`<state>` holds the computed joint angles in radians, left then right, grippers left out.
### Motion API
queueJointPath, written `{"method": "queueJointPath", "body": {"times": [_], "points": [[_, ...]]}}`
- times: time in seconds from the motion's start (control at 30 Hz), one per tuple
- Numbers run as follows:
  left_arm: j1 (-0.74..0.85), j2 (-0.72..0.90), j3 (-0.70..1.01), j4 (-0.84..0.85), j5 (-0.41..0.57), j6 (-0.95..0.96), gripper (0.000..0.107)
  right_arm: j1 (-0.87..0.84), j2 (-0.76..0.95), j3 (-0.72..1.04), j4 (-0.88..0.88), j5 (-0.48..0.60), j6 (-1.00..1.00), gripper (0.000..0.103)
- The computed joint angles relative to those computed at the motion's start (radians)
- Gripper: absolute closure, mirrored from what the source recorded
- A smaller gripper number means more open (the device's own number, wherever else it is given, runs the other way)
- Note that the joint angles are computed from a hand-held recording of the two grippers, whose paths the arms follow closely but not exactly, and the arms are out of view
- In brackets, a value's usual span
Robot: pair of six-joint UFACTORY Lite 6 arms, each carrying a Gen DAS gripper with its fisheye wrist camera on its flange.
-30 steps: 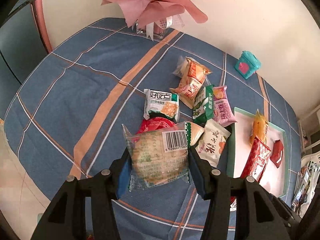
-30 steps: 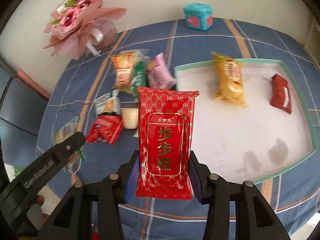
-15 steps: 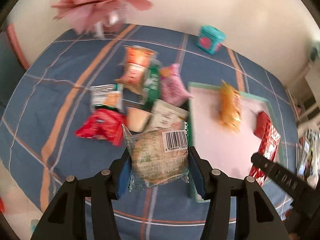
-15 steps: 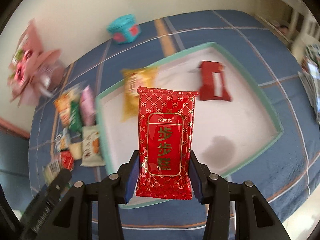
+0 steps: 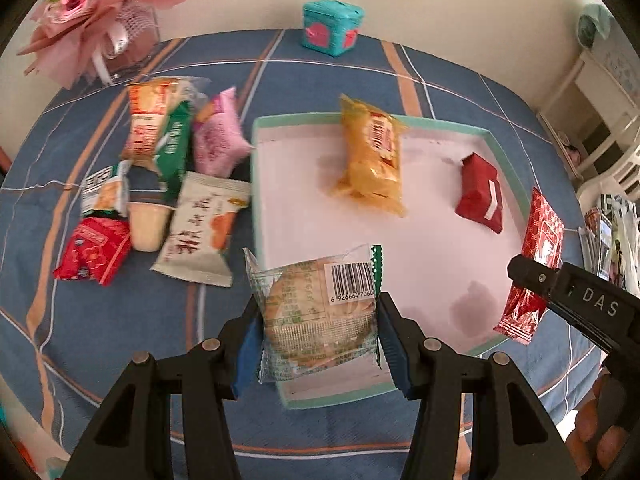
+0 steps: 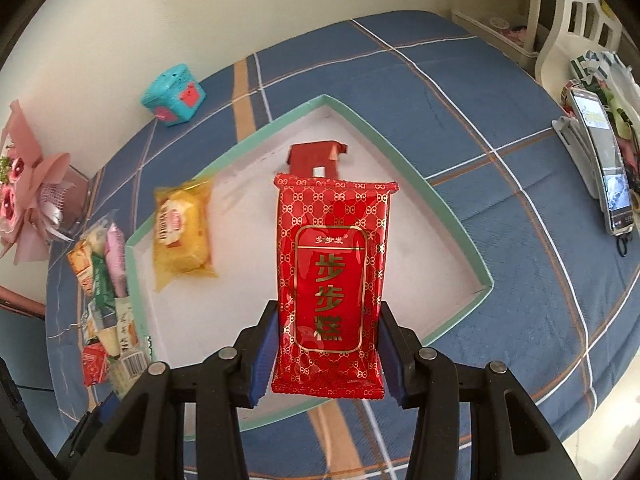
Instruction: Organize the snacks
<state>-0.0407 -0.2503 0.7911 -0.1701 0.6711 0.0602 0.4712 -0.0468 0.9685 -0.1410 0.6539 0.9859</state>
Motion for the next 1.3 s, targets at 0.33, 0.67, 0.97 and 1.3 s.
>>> {"method": "queueJointPath", "body": {"times": [0.33,0.67,0.97,1.3], "points": [[-0.054,0.078,-0.007,0.023,-0.055,-0.017,0.05,-0.016,0.089,0.001,0.03,-0.054,-0.038,0.054],[-0.053,0.075,0.015,0.039,-0.048,-0.015,0.033,0.004,0.103,0.037,-0.014,-0.022,-0.017,0.049],[0.106,0.04,0.058,0.068,-0.013,-0.014,0.033,0.059,0.083,0.046,-0.049,0.014,0.031,0.049],[0.351,0.097,0.095,0.049,-0.001,-0.002,0.033,0.161,0.153,0.15,-0.094,0.059,0.066,0.049]]}}
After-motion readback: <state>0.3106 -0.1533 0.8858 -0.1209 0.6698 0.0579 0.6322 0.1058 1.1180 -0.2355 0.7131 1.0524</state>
